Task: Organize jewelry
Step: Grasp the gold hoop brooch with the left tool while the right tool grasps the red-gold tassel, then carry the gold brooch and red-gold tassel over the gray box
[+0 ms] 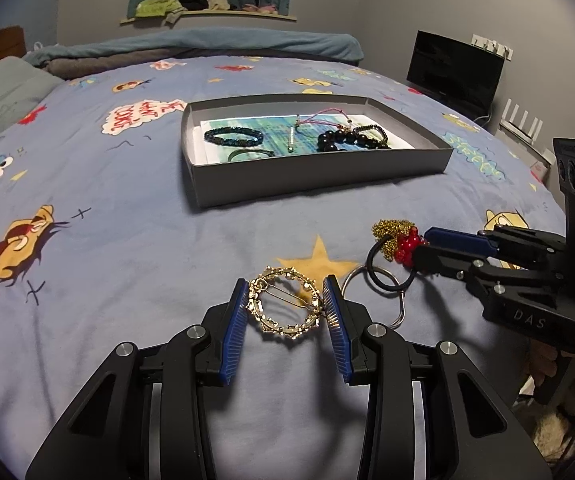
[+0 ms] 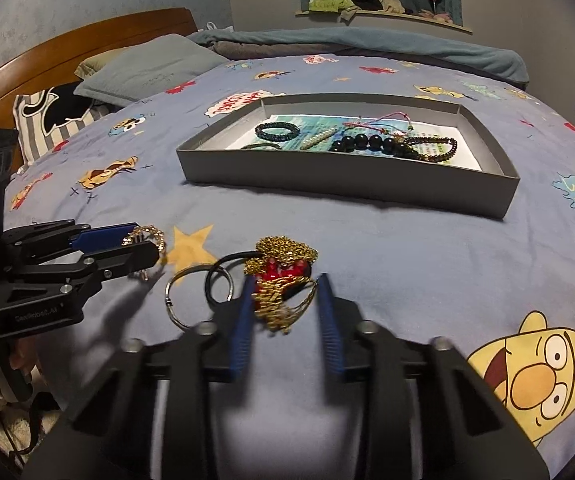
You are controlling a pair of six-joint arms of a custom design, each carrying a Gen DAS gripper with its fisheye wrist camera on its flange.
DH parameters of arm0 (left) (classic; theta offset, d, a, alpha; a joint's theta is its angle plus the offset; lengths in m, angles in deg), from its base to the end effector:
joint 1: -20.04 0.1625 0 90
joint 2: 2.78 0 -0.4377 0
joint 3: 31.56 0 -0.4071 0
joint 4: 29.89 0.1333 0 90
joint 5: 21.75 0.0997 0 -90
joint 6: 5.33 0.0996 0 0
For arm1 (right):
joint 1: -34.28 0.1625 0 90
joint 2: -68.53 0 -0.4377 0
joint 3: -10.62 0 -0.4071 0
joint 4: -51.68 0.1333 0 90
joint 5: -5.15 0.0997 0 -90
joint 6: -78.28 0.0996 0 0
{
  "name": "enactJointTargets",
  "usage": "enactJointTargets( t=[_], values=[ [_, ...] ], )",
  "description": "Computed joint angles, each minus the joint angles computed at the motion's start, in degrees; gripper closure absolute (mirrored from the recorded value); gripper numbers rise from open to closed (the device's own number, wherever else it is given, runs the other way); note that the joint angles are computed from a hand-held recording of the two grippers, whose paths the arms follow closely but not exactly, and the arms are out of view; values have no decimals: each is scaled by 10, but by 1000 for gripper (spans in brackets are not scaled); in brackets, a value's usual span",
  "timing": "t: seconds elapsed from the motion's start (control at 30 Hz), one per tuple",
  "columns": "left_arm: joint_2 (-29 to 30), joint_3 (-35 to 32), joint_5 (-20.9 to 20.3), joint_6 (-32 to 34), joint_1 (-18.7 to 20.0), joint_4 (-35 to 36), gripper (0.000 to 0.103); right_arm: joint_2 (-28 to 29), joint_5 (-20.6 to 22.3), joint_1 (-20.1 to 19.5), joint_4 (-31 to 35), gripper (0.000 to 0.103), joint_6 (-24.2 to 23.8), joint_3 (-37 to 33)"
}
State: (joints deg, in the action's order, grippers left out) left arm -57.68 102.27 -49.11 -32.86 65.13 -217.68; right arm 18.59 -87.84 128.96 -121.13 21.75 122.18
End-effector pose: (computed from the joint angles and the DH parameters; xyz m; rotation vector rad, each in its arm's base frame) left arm -0.1529 -0.4675 0.1100 0.1128 2.2115 -1.0873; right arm 0.1770 -0.5916 0.0826 1.4637 -2.5023 0.4546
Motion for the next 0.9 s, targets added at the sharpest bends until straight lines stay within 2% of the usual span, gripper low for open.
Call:
enactJointTargets(
  t=[0.23, 0.4, 0.53, 0.9],
  values=[
    [-1, 1, 0, 0, 0, 0, 64, -7, 9, -3, -2, 91, -6, 4],
    [-4, 3, 5, 3, -1, -5, 64, -17, 29, -6, -25, 91, -22, 14],
    [-8, 3, 8, 5, -3, -5, 64, -24, 43, -5, -26, 91, -18, 10],
    [-35, -14, 17, 28, -14, 18, 64, -36, 73, 18, -24, 91, -20, -16]
  ],
)
